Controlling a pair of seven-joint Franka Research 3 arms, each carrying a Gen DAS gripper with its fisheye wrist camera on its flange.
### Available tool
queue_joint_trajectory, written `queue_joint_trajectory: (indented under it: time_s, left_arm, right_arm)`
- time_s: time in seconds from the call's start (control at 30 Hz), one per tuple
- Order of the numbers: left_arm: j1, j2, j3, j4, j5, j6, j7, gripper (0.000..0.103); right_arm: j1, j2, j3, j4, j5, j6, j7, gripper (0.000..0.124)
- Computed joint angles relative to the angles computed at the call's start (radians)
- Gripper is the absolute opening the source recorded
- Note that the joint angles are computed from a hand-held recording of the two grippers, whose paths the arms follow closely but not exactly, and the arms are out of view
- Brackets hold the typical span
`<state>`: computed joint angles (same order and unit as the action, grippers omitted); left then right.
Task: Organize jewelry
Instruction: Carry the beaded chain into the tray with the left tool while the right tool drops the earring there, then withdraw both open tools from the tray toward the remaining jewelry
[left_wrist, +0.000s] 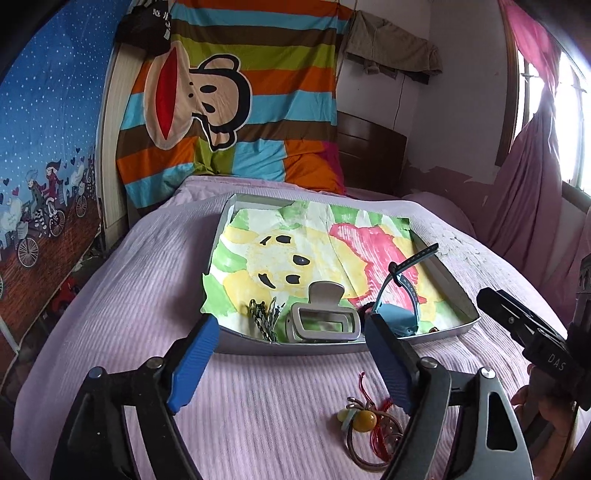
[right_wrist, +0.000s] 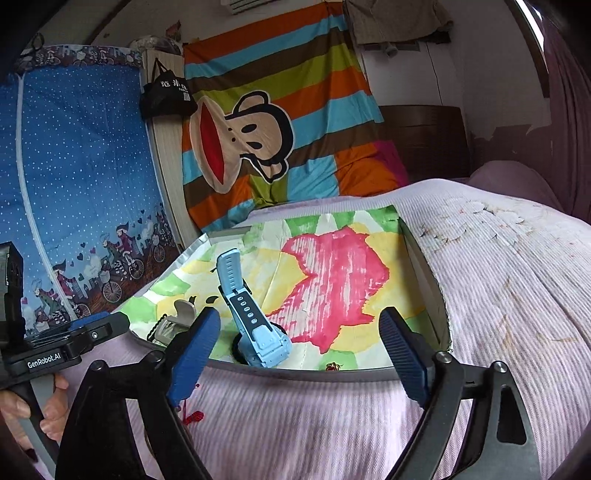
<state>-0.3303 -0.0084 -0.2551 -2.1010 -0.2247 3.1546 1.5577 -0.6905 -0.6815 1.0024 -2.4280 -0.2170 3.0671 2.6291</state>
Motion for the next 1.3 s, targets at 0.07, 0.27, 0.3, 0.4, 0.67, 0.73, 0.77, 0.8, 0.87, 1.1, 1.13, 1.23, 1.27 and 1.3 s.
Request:
queue_joint_trajectory:
  time_s: [0.07, 0.27, 0.3, 0.4, 0.67, 0.73, 0.77, 0.8, 0.87, 1.1, 1.13, 1.23, 1.27, 1.3]
  left_arm:
    - [-0.007, -0.022, 0.003, -0.032, -0.011, 0.029, 0.012, 0.087]
    - [-0.073, -0.083, 0.06, -0.128, -0.007, 0.132, 0.002, 0.098]
    - [-0.045, -0.092, 0.034, -0.141, 0.01, 0.147, -0.014, 0.1]
    - [0.012, -0.119, -0.019, -0.18, 0.043, 0.187, -0.046, 0.103]
    - [0.034, -0.17, -0.018, -0.256, 0.149, 0.238, -0.138, 0.103]
    - [0.05, -0.185, -0.028, -0.276, 0.173, 0.247, -0.159, 0.103]
    - [0.06, -0.192, -0.035, -0.285, 0.184, 0.252, -0.167, 0.103]
    - [0.081, -0.197, -0.053, -0.292, 0.189, 0.255, -0.171, 0.103]
    - [0.126, -0.207, -0.093, -0.305, 0.2, 0.261, -0.179, 0.103]
    - [0.193, -0.233, -0.142, -0.336, 0.274, 0.275, -0.249, 0.103]
    - [0.195, -0.235, -0.14, -0.338, 0.288, 0.275, -0.261, 0.103]
    - [0.209, -0.237, -0.148, -0.34, 0.317, 0.276, -0.288, 0.103]
    - [0.206, -0.24, -0.143, -0.344, 0.328, 0.277, -0.298, 0.103]
    - [0.209, -0.242, -0.144, -0.348, 0.335, 0.278, -0.305, 0.103]
  right_arm:
    - [0.014, -0.044, -0.009, -0.02, 0.008, 0.006, 0.015, 0.095]
    - [0.062, -0.161, -0.029, -0.067, 0.044, 0.007, 0.041, 0.102]
    - [0.073, -0.174, -0.034, -0.075, 0.049, 0.009, 0.042, 0.102]
    - [0.103, -0.21, -0.041, -0.089, 0.059, -0.004, 0.037, 0.102]
    - [0.191, -0.264, -0.068, -0.131, 0.058, -0.04, 0.016, 0.102]
    - [0.212, -0.272, -0.071, -0.137, 0.055, -0.055, 0.013, 0.102]
    - [0.222, -0.276, -0.073, -0.141, 0.052, -0.063, 0.012, 0.102]
    - [0.235, -0.279, -0.076, -0.146, 0.05, -0.069, 0.011, 0.102]
    - [0.257, -0.273, -0.083, -0.151, 0.042, -0.077, 0.005, 0.102]
    - [0.31, -0.247, -0.092, -0.162, 0.002, -0.106, -0.015, 0.102]
    - [0.315, -0.24, -0.091, -0.159, -0.004, -0.109, -0.018, 0.102]
    - [0.333, -0.221, -0.098, -0.163, -0.018, -0.115, -0.022, 0.102]
    - [0.338, -0.217, -0.1, -0.162, -0.021, -0.118, -0.021, 0.102]
    - [0.342, -0.213, -0.103, -0.162, -0.024, -0.121, -0.019, 0.102]
